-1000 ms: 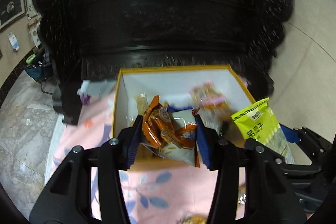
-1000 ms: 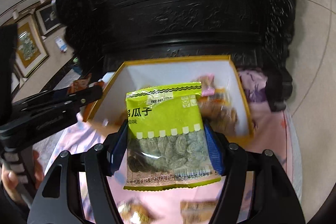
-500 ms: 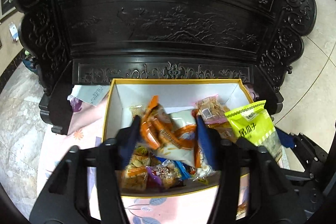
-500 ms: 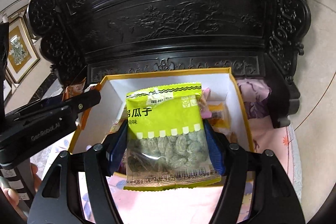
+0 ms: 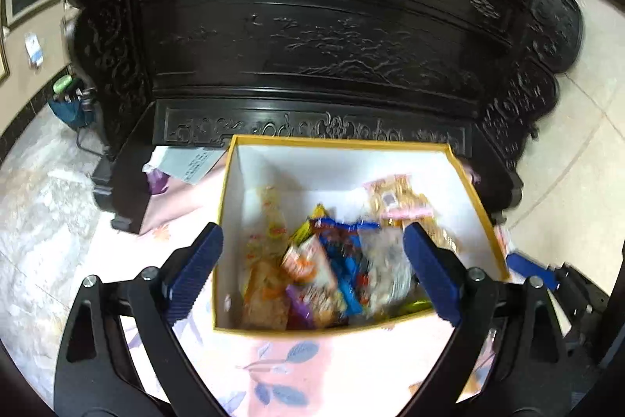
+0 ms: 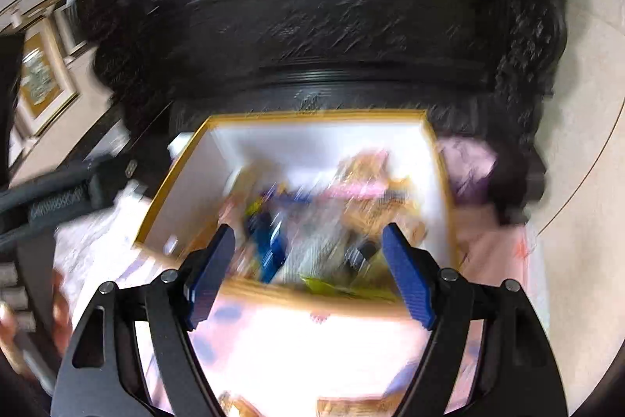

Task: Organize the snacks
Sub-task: 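Grasp the round cake packet with right tool while left tool grasps brown pastry bag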

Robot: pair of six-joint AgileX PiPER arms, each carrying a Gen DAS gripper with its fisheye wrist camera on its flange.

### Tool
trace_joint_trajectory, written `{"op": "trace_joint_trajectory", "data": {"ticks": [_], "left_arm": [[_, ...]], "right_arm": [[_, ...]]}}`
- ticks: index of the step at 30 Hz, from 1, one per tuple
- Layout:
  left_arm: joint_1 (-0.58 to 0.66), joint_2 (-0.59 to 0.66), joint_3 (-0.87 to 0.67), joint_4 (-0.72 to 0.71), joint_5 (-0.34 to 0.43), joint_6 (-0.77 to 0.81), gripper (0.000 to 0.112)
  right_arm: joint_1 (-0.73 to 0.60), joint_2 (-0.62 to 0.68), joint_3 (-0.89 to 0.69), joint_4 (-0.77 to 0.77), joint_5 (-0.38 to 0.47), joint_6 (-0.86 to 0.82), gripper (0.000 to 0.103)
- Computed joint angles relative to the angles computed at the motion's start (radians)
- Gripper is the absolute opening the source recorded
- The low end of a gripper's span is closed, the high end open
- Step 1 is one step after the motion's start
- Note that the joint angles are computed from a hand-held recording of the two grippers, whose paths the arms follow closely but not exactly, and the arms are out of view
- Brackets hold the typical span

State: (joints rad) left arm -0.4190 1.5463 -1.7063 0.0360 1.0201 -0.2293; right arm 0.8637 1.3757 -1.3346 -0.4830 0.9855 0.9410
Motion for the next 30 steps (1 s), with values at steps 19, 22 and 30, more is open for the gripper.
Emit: {"op": "trace_joint_trajectory", "data": {"ticks": [19, 22, 30], "left_arm": [[0.023, -0.443, 0.738, -0.103, -0.167, 0.022, 0.095], [0.014, -0.447, 0.749, -0.094, -0.17, 0.011, 0.095], [-0.213, -0.381, 0.781, -0.007, -0.207, -0.088, 0.095]], "right_arm": [[0.43, 0.199, 0.368, -0.208, -0.201, 0.403, 0.062], [0.423, 0.153, 0.41, -0.197, -0.218, 0.456, 0.056], [0.739, 0.03, 0.541, -0.212, -0.013, 0.789, 0.056]]}}
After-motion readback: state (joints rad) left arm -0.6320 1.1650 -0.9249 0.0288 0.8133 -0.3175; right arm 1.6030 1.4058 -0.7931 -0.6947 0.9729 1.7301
